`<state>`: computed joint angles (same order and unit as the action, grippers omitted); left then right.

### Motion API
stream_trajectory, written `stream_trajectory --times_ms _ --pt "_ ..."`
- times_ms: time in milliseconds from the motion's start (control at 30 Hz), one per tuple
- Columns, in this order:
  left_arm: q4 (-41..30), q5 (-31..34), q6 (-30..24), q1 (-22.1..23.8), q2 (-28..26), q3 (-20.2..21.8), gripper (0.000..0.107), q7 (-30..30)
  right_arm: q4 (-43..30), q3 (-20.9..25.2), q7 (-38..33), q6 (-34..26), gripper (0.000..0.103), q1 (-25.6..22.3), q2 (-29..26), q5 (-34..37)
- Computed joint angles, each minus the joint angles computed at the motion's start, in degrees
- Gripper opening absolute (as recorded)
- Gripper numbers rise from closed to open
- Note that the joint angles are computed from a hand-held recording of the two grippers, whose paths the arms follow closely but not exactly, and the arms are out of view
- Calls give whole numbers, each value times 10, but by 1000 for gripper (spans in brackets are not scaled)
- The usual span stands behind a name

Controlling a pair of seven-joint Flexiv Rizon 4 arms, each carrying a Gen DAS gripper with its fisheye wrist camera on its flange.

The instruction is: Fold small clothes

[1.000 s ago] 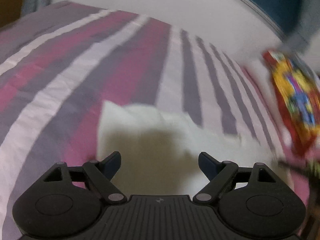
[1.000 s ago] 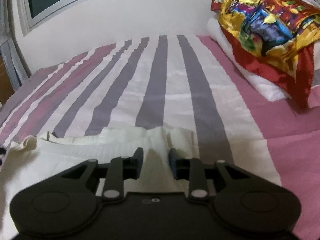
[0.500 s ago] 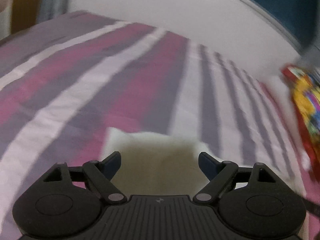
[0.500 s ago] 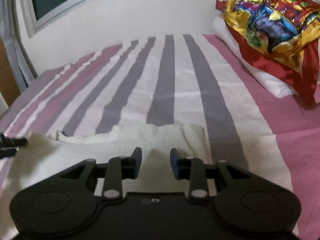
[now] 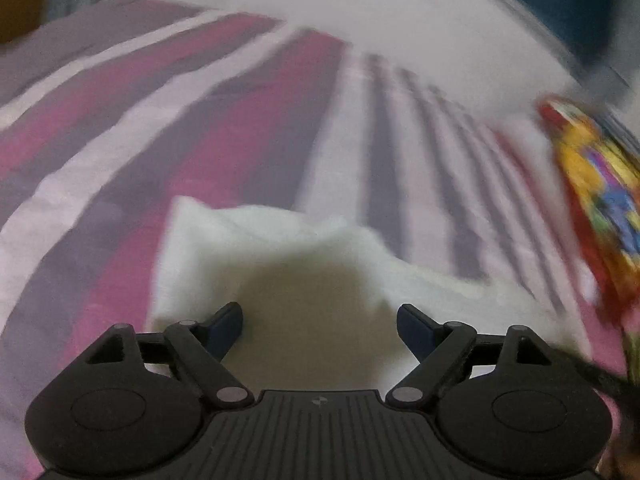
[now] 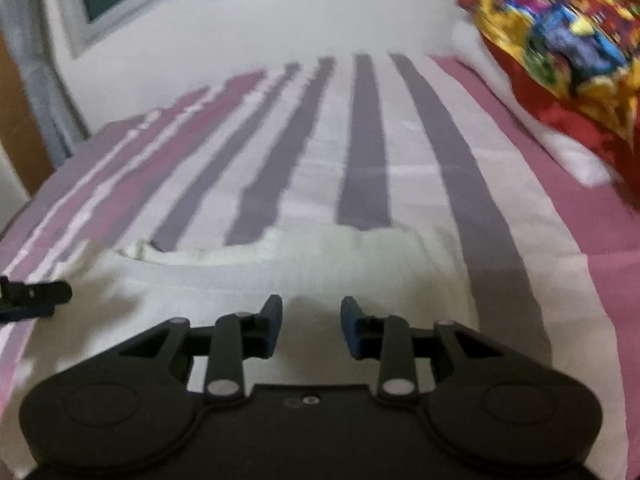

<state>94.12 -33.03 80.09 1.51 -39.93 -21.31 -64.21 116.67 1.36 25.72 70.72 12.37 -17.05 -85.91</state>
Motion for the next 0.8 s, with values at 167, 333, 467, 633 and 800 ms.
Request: stream_trajectory --times_ms 167,333,467,633,800 --pt "37 -26 15 36 24 -24 85 -7 22 -2 34 -26 35 0 28 7" --pt "122 -34 35 80 78 -75 85 60 41 21 52 -22 36 -2 51 -34" --pt "189 -48 60 90 127 -94 85 107 51 42 80 -22 36 13 55 -25" --pt "260 -71 65 98 180 -110 85 143 59 58 74 -45 36 46 54 16" --pt "289 -97 64 72 209 -86 85 175 69 65 42 -67 36 76 51 84"
